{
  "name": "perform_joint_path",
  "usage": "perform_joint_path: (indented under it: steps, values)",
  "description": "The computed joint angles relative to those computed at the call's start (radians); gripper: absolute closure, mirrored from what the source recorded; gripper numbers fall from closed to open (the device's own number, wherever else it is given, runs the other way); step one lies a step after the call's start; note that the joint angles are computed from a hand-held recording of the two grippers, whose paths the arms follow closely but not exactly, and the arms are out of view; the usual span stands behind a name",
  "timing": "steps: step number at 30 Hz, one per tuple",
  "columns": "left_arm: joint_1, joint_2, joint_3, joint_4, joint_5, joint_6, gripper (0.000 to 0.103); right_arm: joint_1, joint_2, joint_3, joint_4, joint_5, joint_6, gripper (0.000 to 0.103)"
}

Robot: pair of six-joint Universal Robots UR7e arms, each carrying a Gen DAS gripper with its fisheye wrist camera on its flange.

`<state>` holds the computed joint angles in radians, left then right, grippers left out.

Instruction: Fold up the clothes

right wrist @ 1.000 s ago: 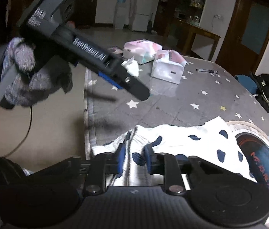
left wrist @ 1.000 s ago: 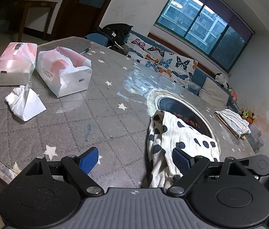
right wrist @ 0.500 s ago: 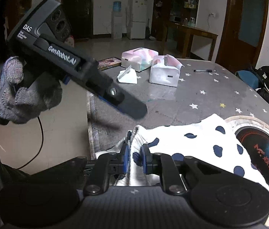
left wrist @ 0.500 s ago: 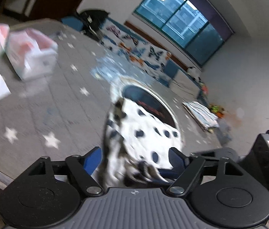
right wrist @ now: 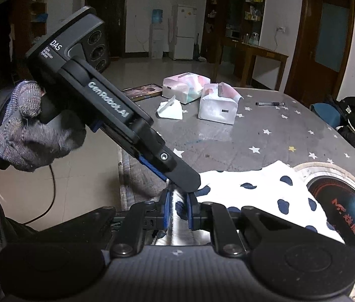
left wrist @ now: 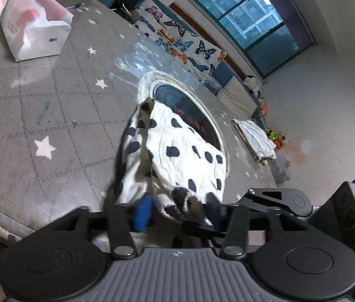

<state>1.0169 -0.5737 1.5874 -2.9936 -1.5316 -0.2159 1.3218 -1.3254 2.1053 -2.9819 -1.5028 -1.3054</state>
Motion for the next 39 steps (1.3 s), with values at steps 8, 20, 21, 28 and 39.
perform_joint_path:
  steps: [8,20,21,28,39]
  values:
    - [-0.005,-0.022,0.046,-0.038,0.014,0.013,0.086,-0.012,-0.012,-0.005,0.067,0.023,-0.013,0.086]
    - [-0.018,-0.058,0.060,-0.043,0.074,0.113,0.071,-0.069,-0.092,-0.058,0.168,0.092,0.149,0.046]
    - [-0.023,-0.059,0.059,-0.056,0.076,0.129,0.070,-0.074,-0.090,-0.065,0.152,0.092,0.169,0.046]
    - [-0.034,0.011,-0.029,-0.021,-0.007,0.187,0.069,-0.105,-0.004,-0.160,0.067,0.075,0.337,0.041]
    - [-0.030,0.068,-0.069,0.088,-0.027,0.177,0.069,-0.114,0.132,-0.292,0.044,0.003,0.424,0.036]
